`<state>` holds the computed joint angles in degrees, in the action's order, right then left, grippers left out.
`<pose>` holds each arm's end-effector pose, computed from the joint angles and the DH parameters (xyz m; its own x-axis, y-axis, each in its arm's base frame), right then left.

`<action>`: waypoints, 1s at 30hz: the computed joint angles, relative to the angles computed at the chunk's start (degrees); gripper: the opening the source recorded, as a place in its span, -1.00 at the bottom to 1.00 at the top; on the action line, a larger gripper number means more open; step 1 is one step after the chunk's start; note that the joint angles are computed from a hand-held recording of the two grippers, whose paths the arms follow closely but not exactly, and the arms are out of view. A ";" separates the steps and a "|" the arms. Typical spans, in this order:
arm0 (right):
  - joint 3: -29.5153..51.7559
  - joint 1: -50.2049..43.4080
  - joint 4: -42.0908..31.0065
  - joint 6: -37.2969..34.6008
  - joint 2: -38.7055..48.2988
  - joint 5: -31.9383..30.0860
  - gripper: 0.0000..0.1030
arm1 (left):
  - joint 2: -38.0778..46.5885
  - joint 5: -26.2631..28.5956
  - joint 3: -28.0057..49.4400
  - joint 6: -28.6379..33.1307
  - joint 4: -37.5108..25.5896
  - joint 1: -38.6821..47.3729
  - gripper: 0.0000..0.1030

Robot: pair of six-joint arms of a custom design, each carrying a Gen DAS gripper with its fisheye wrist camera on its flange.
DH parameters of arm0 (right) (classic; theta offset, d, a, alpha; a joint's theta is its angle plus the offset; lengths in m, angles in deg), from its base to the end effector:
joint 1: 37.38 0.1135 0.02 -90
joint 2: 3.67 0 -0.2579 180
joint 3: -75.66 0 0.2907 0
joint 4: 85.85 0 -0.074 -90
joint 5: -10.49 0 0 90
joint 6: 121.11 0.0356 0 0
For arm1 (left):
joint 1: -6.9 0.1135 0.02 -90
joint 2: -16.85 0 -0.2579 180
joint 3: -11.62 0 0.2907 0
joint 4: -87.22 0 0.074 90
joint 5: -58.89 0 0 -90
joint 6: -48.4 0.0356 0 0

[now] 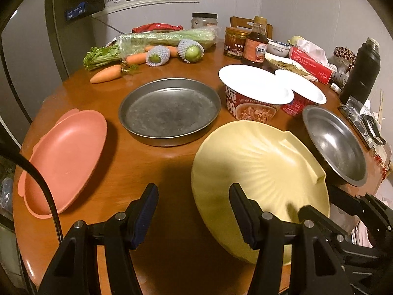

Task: Organize plates and bowls
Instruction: 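Grasp the rim of the yellow shell-shaped plate with the left gripper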

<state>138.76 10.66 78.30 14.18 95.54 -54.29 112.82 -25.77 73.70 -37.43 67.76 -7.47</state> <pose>0.2530 0.2587 0.1131 -0.7238 0.1566 -0.6720 0.0245 0.9791 0.2018 0.3416 -0.0909 0.1201 -0.7533 0.2677 -0.6008 0.3566 0.9337 -0.0311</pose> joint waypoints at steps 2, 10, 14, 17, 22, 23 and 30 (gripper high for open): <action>0.71 -0.39 0.46 -0.48 0.93 -0.11 0.04 | 0.85 -0.31 0.41 0.04 0.22 -0.29 0.16; 2.50 -1.13 1.41 -1.18 3.52 -0.74 -0.08 | 1.84 0.56 0.79 -0.16 0.68 -0.33 0.16; 2.48 -0.74 1.49 -1.08 3.44 -0.75 -0.09 | 1.31 2.02 0.42 0.10 0.32 -0.42 0.10; 2.72 0.00 1.38 -1.38 3.29 -0.88 -0.13 | 0.49 3.24 0.18 0.61 -0.25 -0.14 0.10; 4.01 1.43 0.78 -1.72 3.26 -0.07 -0.14 | -1.34 3.41 -0.82 0.80 -0.57 0.65 0.10; 4.22 1.72 0.72 -1.87 3.16 0.16 -0.14 | -1.55 3.91 -0.89 0.73 -0.75 1.16 0.10; 6.66 2.95 -1.41 -2.07 3.57 0.81 -0.17 | -5.00 5.93 -2.41 1.09 -1.03 3.91 0.10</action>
<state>145.42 13.61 76.89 12.12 99.11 -53.48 107.81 -19.85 71.29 -36.35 66.73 -3.56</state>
